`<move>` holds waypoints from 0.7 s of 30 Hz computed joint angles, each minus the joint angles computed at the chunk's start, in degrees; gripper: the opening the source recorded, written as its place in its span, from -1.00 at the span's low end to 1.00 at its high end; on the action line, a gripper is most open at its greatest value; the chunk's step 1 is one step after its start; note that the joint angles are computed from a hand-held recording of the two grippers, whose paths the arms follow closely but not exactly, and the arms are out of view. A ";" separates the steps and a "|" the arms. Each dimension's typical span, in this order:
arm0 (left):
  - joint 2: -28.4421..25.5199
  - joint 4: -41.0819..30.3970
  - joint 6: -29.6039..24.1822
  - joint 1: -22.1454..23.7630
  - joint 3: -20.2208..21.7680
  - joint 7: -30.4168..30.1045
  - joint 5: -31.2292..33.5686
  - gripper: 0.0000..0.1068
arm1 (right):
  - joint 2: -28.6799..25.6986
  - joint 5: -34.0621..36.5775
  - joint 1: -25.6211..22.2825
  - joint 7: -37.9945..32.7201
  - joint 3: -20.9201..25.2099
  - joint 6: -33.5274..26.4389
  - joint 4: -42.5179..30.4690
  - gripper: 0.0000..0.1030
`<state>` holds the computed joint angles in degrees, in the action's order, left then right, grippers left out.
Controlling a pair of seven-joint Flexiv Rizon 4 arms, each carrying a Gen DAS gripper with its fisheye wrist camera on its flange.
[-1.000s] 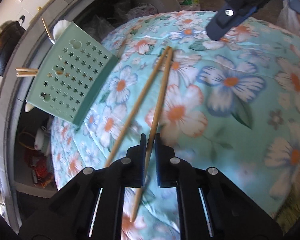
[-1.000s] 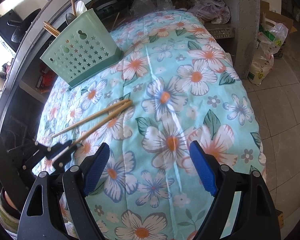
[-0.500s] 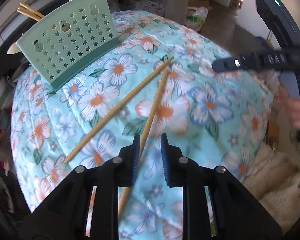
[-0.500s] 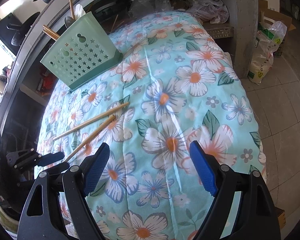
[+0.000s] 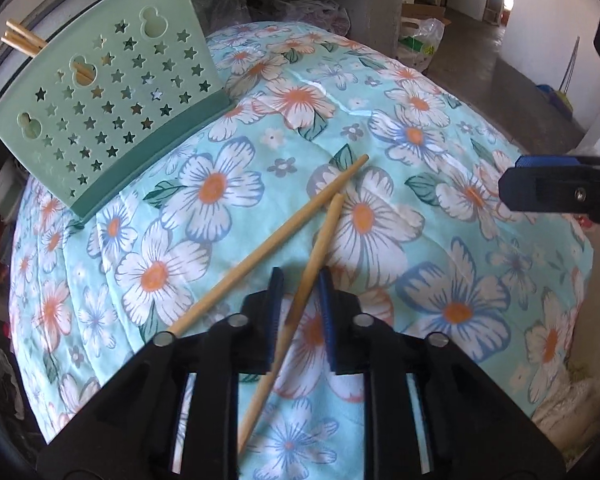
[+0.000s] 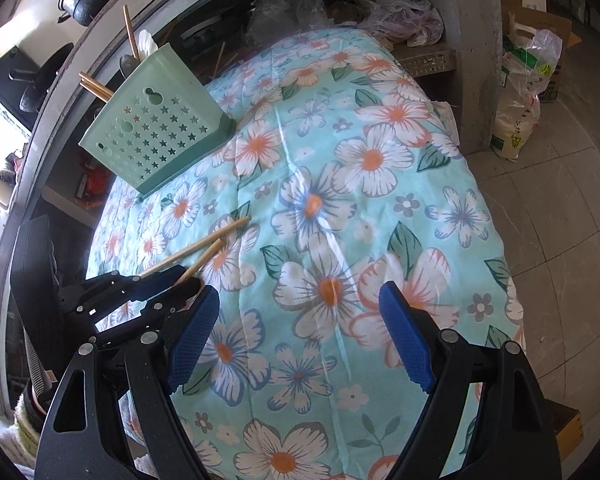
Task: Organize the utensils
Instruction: 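Grasp the chopstick with the left gripper while the right gripper grasps the other chopstick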
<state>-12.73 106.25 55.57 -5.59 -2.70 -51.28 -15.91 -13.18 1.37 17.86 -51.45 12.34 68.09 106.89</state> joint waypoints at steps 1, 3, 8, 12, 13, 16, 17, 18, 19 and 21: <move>0.04 -0.05 -0.14 -0.01 0.00 -0.24 -0.10 -0.79 | -0.13 0.38 -0.11 -0.18 0.13 -0.02 -0.21 0.55; 0.27 0.04 -0.38 -0.07 0.05 -0.36 0.08 -0.88 | -0.32 1.26 -0.31 -0.68 0.44 0.10 -0.50 0.55; 1.07 0.54 -0.48 -0.39 0.39 -1.17 1.39 -0.91 | -0.62 1.92 -0.26 -1.15 0.60 0.20 -0.99 0.55; 1.64 1.09 -0.33 -0.49 0.50 -1.39 1.94 -0.91 | -0.66 2.70 -0.41 -1.70 0.80 0.34 -1.15 0.55; 1.80 1.25 -0.28 -0.50 0.52 -1.39 2.04 -0.91 | -0.66 2.85 -0.43 -1.75 0.81 0.37 -1.14 0.55; 2.15 1.61 -0.07 -0.53 0.59 -1.36 2.33 -0.91 | -0.79 3.70 -0.60 -2.03 0.99 0.48 -1.27 0.55; 2.24 1.70 0.01 -0.55 0.60 -1.36 2.45 -0.91 | -0.82 3.90 -0.63 -2.11 1.03 0.52 -1.29 0.55; 2.28 1.71 0.03 -0.56 0.62 -1.40 2.57 -0.91 | -0.85 4.12 -0.67 -2.19 1.07 0.53 -1.35 0.55; 2.39 1.83 0.09 -0.59 0.64 -1.46 2.69 -0.91 | -0.87 4.27 -0.68 -2.22 1.09 0.56 -1.38 0.55; 2.51 1.93 0.19 -0.63 0.66 -1.54 2.87 -0.91 | -0.85 4.49 -0.70 -2.29 1.10 0.59 -1.36 0.55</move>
<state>-10.22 108.18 55.76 -6.22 -2.04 -52.82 -13.04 -14.03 5.85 17.16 -53.74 13.44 68.68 105.53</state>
